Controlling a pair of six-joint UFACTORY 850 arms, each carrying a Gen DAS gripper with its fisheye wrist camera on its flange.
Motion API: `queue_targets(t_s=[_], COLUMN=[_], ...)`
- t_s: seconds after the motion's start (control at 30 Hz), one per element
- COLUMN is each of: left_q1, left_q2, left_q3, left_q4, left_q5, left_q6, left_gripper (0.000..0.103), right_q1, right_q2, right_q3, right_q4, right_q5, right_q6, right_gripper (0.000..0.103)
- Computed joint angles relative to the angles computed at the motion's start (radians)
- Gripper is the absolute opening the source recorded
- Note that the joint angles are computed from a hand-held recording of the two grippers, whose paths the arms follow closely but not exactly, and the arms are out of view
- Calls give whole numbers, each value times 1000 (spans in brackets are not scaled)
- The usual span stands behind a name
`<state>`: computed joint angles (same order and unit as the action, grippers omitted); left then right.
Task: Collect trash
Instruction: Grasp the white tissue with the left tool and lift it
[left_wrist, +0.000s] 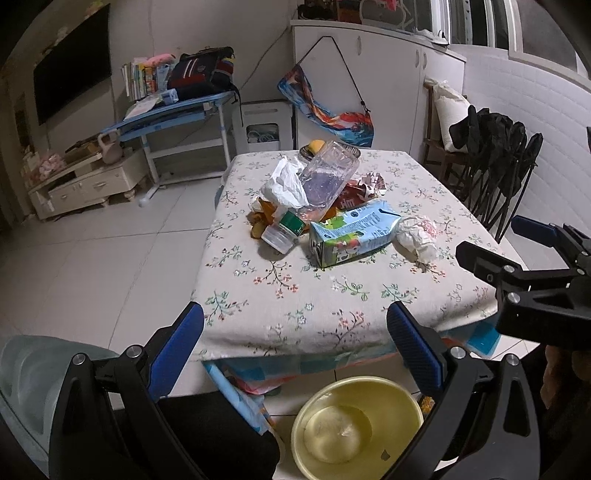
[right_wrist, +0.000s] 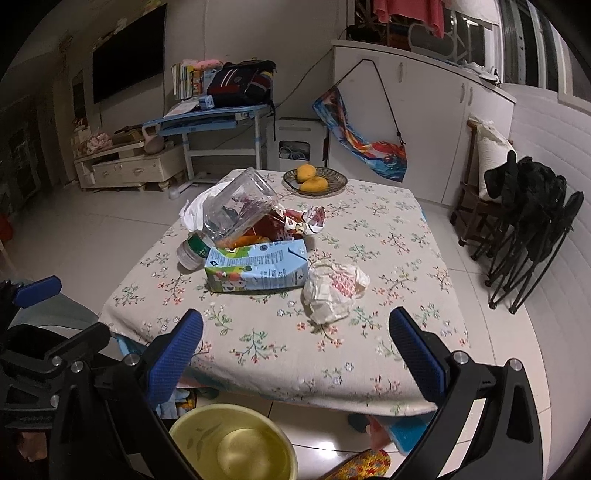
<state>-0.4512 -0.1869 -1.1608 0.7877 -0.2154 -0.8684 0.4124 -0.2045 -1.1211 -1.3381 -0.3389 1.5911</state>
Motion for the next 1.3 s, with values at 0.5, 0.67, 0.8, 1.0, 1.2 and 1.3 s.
queue_targets(t_s=[0.5,0.67,0.8,1.0,1.2,1.3], left_q1=[0,4,16,47,87,94], left_q2=[-133,-175,-224,-328,-473,-557], left_q3=[-147,-213,-281,-440,-653,-770], left_q4=[-60,-19,25,-69,-415,-537], left_q5=[-31,-30,-35,-49,-114,-176], left_q6=[90,41,-21,51,325,444], left_gripper=[96,96,96,96,96,96], right_q1=[-33,-63,-76,-87,-96,-97], right_q2=[-60,-68,-73,-84,-95,-101], right_q3=[-47,-50,-48,-51,-56,-59], right_q4=[120,245,317,420,513,539], right_q5=[2,53,83,118,136,138], right_q6=[-128,-203,-248,-324,-402,-426], right_gripper=[97,97,97,97,97,97])
